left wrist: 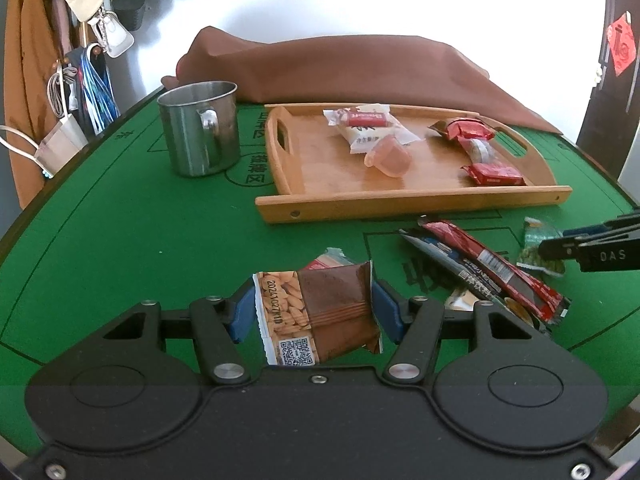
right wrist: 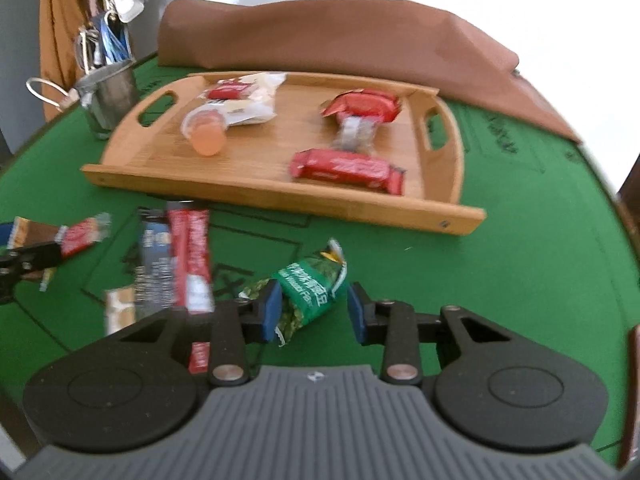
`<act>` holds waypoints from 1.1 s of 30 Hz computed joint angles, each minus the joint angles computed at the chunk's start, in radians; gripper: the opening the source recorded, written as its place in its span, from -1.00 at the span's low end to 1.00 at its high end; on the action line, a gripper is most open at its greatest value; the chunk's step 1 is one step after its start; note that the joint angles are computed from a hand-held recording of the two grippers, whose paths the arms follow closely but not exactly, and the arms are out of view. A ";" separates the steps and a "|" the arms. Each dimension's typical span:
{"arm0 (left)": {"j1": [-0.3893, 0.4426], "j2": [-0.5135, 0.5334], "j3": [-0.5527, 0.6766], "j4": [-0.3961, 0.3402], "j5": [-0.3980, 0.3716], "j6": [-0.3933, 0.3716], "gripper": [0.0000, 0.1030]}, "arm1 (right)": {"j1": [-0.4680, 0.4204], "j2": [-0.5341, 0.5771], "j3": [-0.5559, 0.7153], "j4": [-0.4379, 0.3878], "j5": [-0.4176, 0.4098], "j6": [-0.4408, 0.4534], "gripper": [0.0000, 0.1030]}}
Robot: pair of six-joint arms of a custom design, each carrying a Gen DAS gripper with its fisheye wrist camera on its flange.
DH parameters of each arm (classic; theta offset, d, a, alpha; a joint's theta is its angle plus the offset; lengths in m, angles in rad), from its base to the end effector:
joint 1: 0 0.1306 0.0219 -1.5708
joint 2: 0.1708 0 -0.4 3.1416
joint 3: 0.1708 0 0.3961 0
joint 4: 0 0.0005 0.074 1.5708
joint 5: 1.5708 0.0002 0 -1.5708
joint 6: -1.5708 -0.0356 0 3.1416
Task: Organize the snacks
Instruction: 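Grasp the brown almond cake pack with the left tool while the right tool grasps the green wasabi pea bag, then carry both snacks onto the tray and open both tools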
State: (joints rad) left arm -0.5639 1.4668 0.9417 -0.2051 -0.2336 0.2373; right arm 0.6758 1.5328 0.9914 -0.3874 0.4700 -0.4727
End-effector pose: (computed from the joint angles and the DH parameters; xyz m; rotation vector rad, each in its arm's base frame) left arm 0.4032 -0.2458 0.2585 0.2525 2.2675 -0.1509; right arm 0.3829 0.2857 0.2381 -0.0523 2.3660 -0.0482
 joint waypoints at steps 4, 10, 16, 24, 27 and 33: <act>-0.001 0.005 0.004 -0.002 0.005 0.004 0.14 | -0.022 -0.010 -0.009 -0.005 -0.018 -0.036 0.23; 0.000 0.025 0.025 -0.008 0.021 0.006 0.14 | -0.077 0.001 0.017 -0.032 -0.168 -0.125 0.23; -0.008 0.053 0.055 0.011 0.038 0.003 0.14 | -0.086 0.078 0.134 -0.157 -0.170 -0.117 0.27; -0.017 0.072 0.078 0.016 0.071 -0.001 0.14 | -0.059 0.122 0.186 -0.208 -0.096 -0.004 0.04; -0.019 0.081 0.091 0.015 0.078 0.003 0.14 | -0.063 0.122 0.190 -0.211 -0.102 -0.005 -0.05; -0.024 0.097 0.123 0.012 0.067 -0.001 0.14 | -0.073 0.096 0.176 -0.185 -0.176 -0.010 -0.30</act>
State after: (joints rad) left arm -0.5881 1.5639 1.0644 -0.1931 -0.1665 0.2367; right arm 0.6031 1.6289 1.1678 -0.5726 0.2940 -0.4827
